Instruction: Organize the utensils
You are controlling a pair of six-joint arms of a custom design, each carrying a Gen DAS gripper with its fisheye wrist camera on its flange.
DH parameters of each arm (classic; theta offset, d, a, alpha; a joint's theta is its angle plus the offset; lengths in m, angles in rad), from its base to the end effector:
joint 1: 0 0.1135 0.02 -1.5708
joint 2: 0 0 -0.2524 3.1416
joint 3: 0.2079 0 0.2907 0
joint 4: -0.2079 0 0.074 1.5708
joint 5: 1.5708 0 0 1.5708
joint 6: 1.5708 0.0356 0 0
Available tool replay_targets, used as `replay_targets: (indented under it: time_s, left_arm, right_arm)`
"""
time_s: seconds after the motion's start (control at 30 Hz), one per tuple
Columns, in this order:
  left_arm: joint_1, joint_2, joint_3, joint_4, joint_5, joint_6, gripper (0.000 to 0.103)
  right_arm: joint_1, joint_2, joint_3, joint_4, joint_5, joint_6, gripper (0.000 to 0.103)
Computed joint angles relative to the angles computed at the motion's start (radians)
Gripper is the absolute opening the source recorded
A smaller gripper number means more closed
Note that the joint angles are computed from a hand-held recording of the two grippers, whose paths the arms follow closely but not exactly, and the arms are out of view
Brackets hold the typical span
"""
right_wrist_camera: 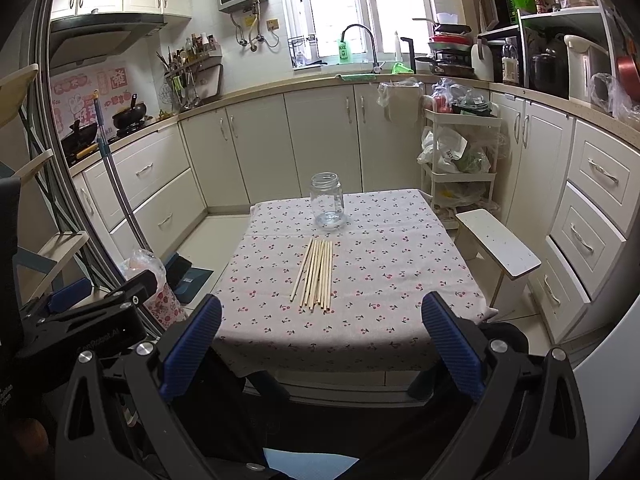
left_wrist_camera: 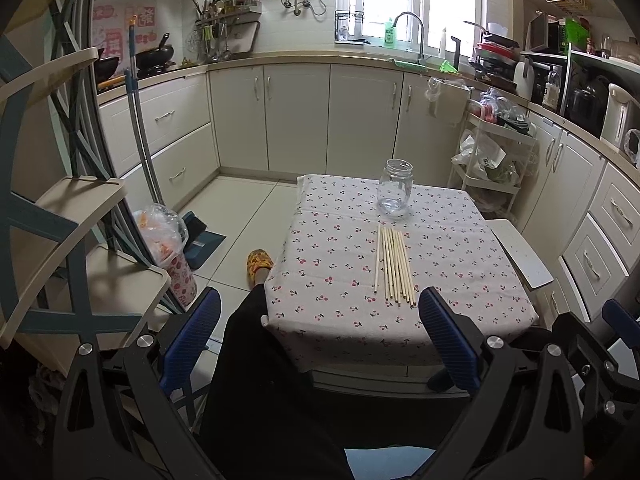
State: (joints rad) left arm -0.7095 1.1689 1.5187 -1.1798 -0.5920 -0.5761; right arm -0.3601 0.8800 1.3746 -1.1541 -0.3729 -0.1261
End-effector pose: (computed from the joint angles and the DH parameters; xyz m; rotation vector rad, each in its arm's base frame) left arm 0.1934 -0.1398 0.4232 -0.1140 2.2270 0.0251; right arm 0.1597 -0.0463 0.4302 0.0542 2.1809 0.1415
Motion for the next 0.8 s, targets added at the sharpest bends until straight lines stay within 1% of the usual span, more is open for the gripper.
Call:
replay_targets:
  time_s: [0.4,0.8]
  left_arm:
    - [-0.012,-0.019,-0.008,0.011,-0.024,-0.009,0.095]
    - [-0.010,-0.028,-0.008,0.009,-0.026,-0.011,0.095]
  right_arm:
    - [-0.016,-0.021,-0.010,0.012,-0.021,-0.005,0.096]
    - [-0.027,-0.030,-0.017,0.012,-0.032,-0.009,0.096]
